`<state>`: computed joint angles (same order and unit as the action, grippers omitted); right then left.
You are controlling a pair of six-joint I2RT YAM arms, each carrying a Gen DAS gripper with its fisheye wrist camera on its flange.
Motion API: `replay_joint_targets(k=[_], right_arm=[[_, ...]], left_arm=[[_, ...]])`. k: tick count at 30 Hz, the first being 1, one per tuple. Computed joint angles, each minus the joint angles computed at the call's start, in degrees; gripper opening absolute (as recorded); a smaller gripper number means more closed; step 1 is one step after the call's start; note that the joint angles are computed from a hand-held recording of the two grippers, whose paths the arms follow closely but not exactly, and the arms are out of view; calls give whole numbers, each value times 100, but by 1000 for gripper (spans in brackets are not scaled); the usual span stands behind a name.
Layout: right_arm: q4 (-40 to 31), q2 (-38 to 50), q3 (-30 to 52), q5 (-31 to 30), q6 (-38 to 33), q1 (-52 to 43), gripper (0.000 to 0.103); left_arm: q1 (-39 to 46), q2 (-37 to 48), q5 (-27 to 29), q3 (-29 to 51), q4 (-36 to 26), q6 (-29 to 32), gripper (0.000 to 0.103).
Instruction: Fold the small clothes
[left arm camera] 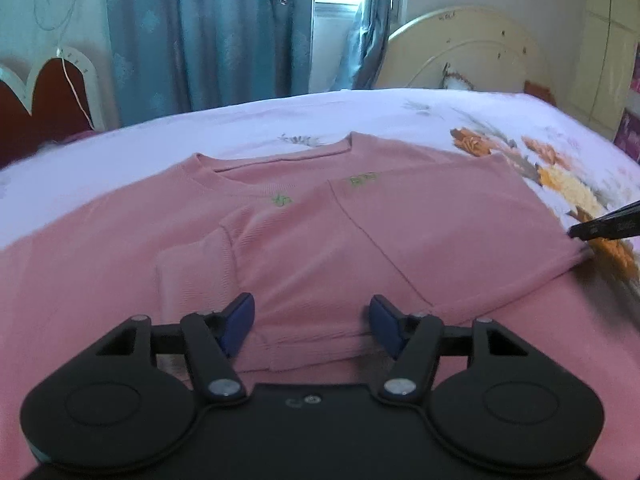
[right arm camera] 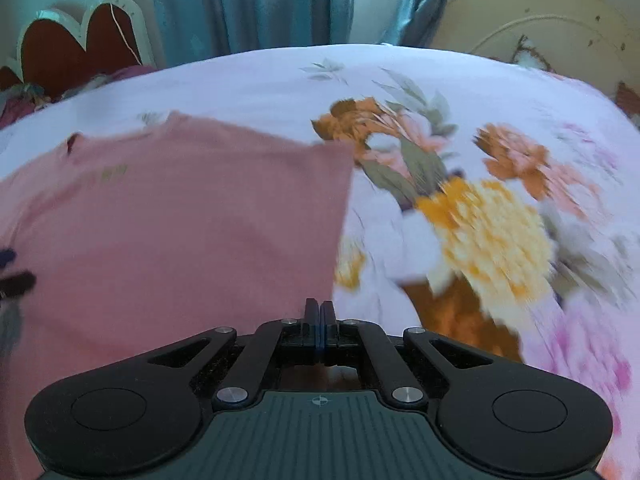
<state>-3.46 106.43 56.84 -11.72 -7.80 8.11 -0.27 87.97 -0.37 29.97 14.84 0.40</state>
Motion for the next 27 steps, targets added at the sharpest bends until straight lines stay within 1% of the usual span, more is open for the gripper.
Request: replay_joint_targets(k=[2,3,4,5,6,7,8,9,10,11,12,13,14,15,16,17,19,20,21,22,23,24,26,27], right_arm=[[204,-468,-435,-245,97,-77,0],[325,-656,-617,-276,138,-70,0],[453,-781,-774,-300,169,-43,0],[442,-755,-770,-285,180,7,0],[217,-546,-628,-125,188,84,0],[-9,-299,-420,22,236,145,0],[99,-339,-500,10,286,151,0],[-33,-383,-451,61,318,182,0],[56,-523,-551,48,369,194,0],[309,-694,-746,20,423,204,0],[459,-744,-847,66,449,228,0],[428,-664,-817,163,457,266,0],[43,-404,-561,288,490,335,0],[94,-413,-593,320,555,374,0],[-112,-440,-488,371,609,412,0],[-188,-530,-458,322,769,429,0],[-80,-730,-541,139,1036,423,0],[-76,-770,-536,218,1171,509,8],[-34,-766,-520,316,1288,619,53],[127,-875,-641,359,1335,680,76],[290,-993,-774,359,1324,759,87],[248,-1022,-751,403,1344,877,87],[339,-1009,-729,286,1445,1051,86],[360,-999,-693,301,1507,1191,78]], left_arm=[[114,-381,294,-127,-39,-158,63],[149,-502,370,-179,-13,-230,64],[119,-515,321,-172,-24,-264,67],[104,-438,266,-142,-49,-270,69],[57,-176,187,-2,-109,-294,70],[45,136,120,202,-343,-332,69],[52,159,102,118,-189,-337,69],[56,63,101,77,-180,-399,68],[83,-58,152,41,-208,-476,68],[127,-129,215,-64,-59,-479,71],[145,-80,167,-40,-94,-421,72],[143,86,73,55,-204,-309,72],[134,63,54,-21,-77,-196,72],[137,-38,21,-41,-132,-224,72],[223,-222,110,-111,-171,-305,75],[382,-461,285,-265,-113,-359,86],[681,-937,323,-576,-50,-394,95],[967,-1209,374,-734,-86,-363,95],[1235,-1405,479,-820,-185,-324,95],[1628,-1569,615,-873,-318,-253,94],[2078,-1715,783,-931,-423,-166,92],[2564,-1855,997,-1022,-436,-73,90],[3931,-1940,1662,-1100,-399,103,82],[4571,-1866,1971,-1052,-417,151,80]])
